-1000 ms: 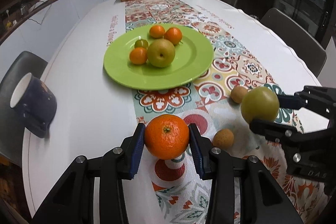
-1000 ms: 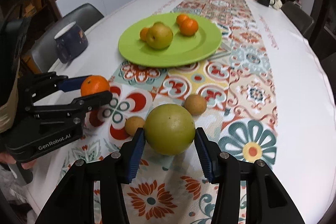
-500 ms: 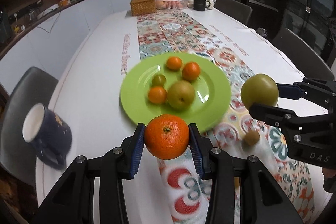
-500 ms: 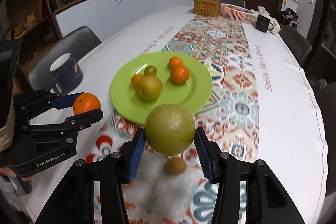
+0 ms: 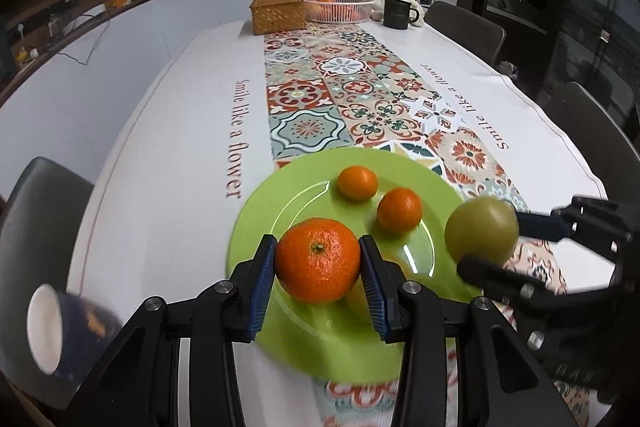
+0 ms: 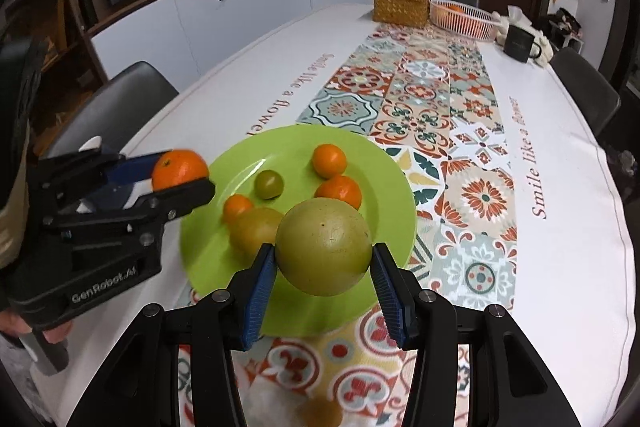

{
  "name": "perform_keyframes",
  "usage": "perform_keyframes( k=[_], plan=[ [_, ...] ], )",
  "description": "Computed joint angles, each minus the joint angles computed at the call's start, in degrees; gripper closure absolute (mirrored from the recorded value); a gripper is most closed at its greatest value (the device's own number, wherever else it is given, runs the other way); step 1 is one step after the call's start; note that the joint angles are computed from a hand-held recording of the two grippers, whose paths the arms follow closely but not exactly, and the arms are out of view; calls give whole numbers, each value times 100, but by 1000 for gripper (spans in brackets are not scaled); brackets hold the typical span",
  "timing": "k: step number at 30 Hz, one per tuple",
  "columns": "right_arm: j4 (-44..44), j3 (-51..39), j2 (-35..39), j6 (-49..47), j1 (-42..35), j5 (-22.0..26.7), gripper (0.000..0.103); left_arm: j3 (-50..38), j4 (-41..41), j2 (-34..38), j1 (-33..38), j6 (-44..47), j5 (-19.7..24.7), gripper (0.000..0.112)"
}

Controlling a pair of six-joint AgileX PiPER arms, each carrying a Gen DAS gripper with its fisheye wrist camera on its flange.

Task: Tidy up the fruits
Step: 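Carry both fruits onto the lime-green plate and open both tools, then withdraw both open tools from the plate toward the brown fruits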

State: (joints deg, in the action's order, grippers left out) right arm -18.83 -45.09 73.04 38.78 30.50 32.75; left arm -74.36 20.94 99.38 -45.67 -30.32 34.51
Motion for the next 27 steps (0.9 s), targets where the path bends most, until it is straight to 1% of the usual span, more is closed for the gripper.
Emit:
perform_keyframes(
  k=[6, 10, 11, 12, 13, 15, 18, 19, 22, 27],
  plan=[
    [653, 3, 329, -786, -365, -301, 54, -836, -609, 787, 90, 605, 224, 71],
    [839, -21, 540, -1035, -449, -418, 54, -1060, -675, 996, 82, 626, 331, 71],
    [895, -12, 562, -1083, -468, -443, 54, -1095, -724, 1022, 95, 672, 366, 69],
    [1029, -5, 593, -1221, -515, -480, 54, -1109, -730, 1028, 100, 679, 382, 62],
    [1088, 2, 614, -1282, -538, -500, 53, -1091, -667, 1002, 91, 608, 378, 55],
    [914, 16, 646, -1108, -514, -497, 53, -968, -481, 877, 62, 446, 305, 54],
    [637, 105, 507, -825, -428, -561, 46, -858, -301, 697, 18, 281, 373, 52],
    [539, 123, 458, -714, -400, -555, 45, -783, -245, 613, 0, 239, 360, 52],
    [271, 176, 253, -380, -277, -413, 45, -538, 264, 360, -139, -253, 461, 49],
    [-381, 275, -202, 425, 86, 20, 42, -34, 720, -186, -371, -837, 588, 48]
  ],
)
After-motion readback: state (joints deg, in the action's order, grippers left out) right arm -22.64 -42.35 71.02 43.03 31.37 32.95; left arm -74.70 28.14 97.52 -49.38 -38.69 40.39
